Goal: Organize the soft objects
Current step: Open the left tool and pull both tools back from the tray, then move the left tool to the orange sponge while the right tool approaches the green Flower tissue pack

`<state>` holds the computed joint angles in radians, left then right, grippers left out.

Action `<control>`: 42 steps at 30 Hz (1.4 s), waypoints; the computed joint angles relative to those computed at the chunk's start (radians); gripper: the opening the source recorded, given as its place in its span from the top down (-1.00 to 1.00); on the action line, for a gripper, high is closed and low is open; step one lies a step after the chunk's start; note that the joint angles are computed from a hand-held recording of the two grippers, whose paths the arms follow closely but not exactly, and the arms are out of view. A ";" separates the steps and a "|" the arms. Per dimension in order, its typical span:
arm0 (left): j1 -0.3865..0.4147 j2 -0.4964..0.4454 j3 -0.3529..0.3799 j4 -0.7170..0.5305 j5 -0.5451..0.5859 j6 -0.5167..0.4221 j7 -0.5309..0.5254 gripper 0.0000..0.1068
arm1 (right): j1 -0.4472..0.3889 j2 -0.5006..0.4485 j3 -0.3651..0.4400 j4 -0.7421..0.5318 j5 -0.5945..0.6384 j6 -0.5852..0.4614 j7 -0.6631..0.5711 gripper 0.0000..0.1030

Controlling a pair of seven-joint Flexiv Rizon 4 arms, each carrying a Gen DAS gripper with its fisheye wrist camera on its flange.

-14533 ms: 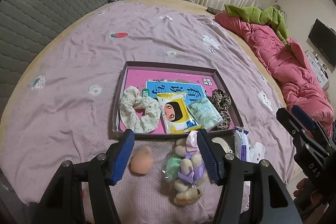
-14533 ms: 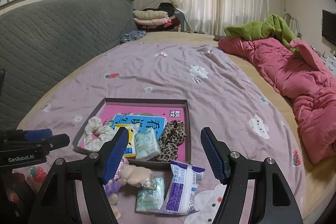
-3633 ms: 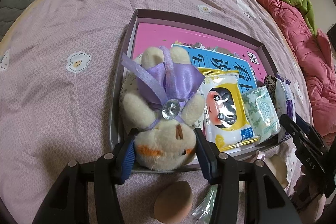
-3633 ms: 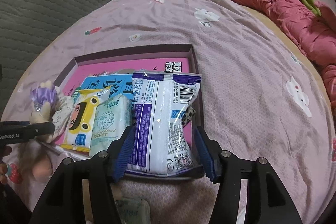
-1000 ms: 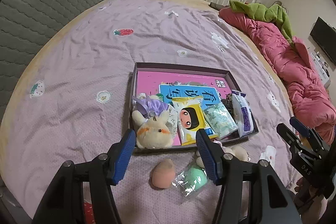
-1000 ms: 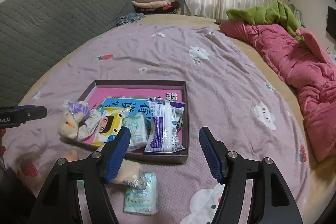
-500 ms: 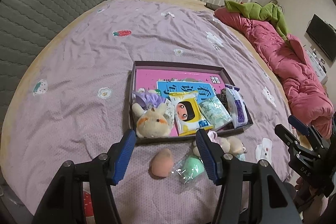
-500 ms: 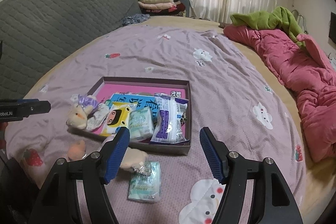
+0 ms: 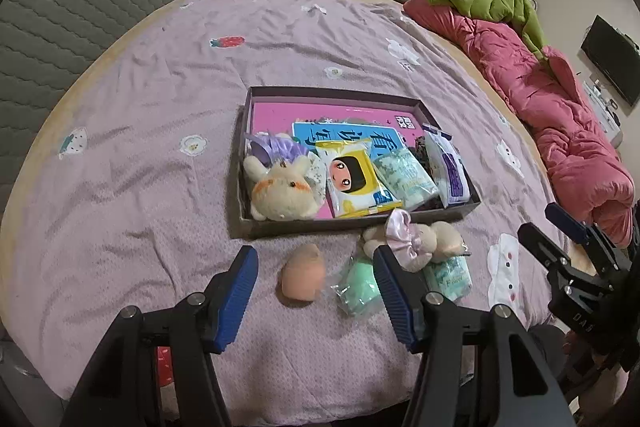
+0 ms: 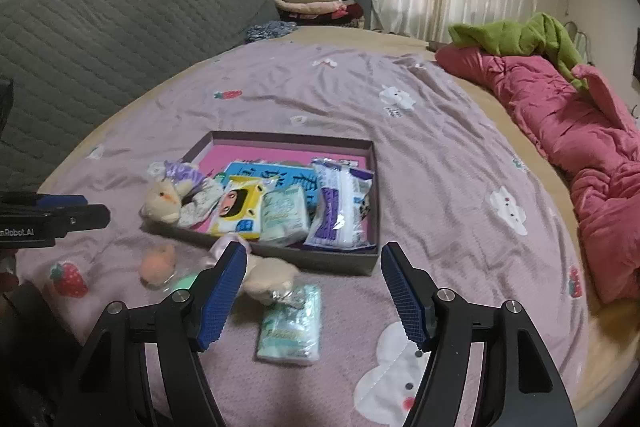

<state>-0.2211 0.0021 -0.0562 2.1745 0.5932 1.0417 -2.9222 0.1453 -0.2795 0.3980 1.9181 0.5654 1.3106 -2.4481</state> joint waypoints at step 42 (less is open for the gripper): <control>-0.044 -0.162 0.073 0.085 -0.211 0.169 0.112 -0.11 | 0.027 -0.096 -0.015 0.118 -0.228 0.037 0.186 -0.42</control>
<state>-0.2654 -0.1599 0.0165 2.2595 0.3827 1.2106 -2.8099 0.1720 -0.3754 0.3835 2.0364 0.3377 1.3480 -2.2621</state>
